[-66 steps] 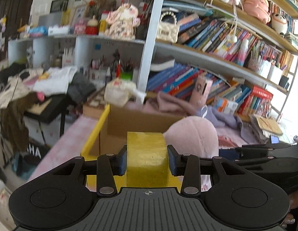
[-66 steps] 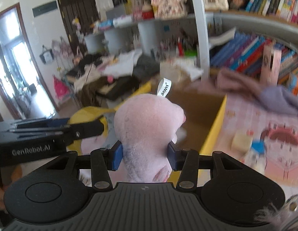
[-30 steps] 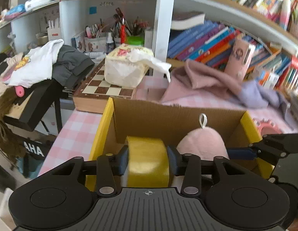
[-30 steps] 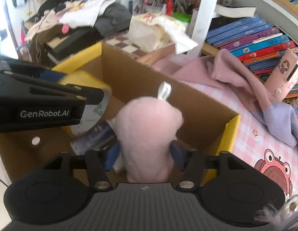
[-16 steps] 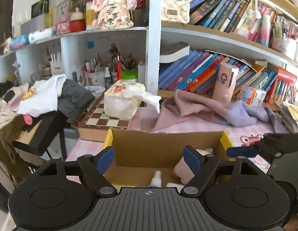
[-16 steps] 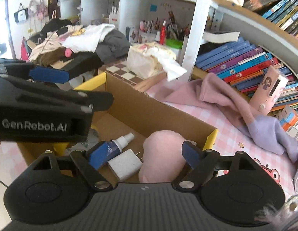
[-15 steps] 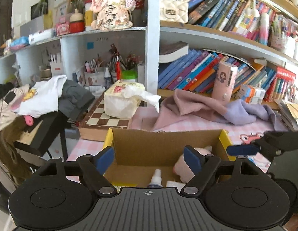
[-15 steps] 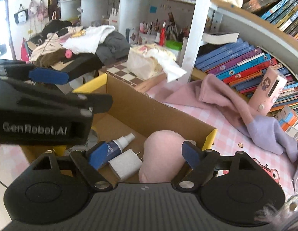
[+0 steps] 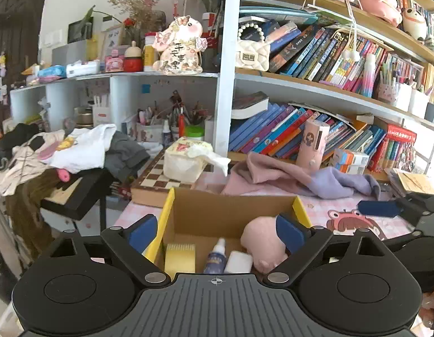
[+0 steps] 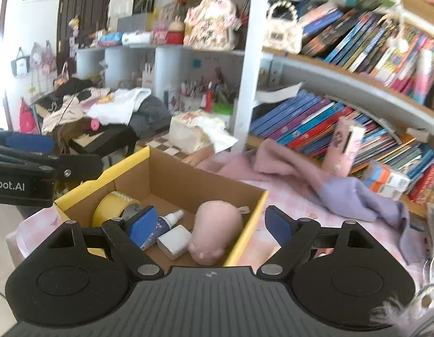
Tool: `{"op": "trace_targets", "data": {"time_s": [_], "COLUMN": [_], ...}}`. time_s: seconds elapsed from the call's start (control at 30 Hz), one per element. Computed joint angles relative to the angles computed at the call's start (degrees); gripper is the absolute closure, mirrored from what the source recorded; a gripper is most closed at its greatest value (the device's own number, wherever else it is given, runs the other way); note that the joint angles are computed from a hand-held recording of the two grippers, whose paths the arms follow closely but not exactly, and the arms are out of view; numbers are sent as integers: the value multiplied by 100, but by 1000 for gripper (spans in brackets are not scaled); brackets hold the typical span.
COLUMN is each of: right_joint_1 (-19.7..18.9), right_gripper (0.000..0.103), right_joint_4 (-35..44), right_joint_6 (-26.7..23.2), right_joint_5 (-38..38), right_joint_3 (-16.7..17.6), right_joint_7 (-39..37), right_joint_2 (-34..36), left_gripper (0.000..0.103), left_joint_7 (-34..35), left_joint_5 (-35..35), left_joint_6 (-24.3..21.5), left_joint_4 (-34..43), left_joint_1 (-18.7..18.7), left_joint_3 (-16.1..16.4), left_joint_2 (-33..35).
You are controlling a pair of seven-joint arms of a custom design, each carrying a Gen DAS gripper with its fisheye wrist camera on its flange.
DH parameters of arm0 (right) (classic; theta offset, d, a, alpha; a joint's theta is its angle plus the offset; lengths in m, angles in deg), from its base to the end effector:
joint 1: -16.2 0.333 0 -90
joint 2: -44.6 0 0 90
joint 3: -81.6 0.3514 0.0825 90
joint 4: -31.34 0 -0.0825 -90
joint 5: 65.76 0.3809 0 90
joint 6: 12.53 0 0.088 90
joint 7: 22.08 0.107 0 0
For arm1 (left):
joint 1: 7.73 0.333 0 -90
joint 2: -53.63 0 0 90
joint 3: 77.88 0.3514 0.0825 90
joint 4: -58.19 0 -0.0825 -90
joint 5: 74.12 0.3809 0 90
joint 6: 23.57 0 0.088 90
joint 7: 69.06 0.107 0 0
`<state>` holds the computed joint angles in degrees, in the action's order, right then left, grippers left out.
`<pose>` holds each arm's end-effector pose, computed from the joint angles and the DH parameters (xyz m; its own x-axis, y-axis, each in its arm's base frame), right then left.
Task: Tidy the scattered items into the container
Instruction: 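Lower both held items into the yellow box and open both tools, then lift both tools out of the box and back away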
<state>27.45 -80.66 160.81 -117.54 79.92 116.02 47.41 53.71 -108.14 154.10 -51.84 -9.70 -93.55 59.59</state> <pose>0.5869 0.1591 0.5882 0.1158 -0.9883 0.0987 -0.4708 -0.1422 -0.8707 0.6129 -0.1371 0.5960 -0.3109 -0.9487 0.0576 -0.4575 0.0963 -0.8840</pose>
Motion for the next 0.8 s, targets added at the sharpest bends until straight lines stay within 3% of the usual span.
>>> {"op": "trace_targets", "data": {"time_s": [0.17, 0.47, 0.7, 0.8], "right_joint_1": [-159, -659, -789, -741], "right_gripper": [19, 18, 17, 17], "right_joint_4": [-434, -1181, -1679, -1918], "right_joint_6": [-29, -263, -501, -545], "right_joint_5": [-1150, -1493, -1380, -1018], "right_joint_3": [105, 650, 961, 989], "right_joint_7": [1170, 1906, 2035, 1788], "right_joint_2": [-485, -1222, -1558, -1689], "left_gripper": [7, 7, 7, 7], "left_joint_7": [-350, 233, -1523, -1747], "left_joint_5": [399, -199, 1305, 1447], "left_joint_6": [44, -15, -46, -112], "left_joint_4": [-498, -1091, -1669, -1900], "left_joint_1": [-196, -721, -542, -684], "left_joint_3": [191, 617, 603, 759], "left_joint_2": [-372, -943, -1197, -1336]}}
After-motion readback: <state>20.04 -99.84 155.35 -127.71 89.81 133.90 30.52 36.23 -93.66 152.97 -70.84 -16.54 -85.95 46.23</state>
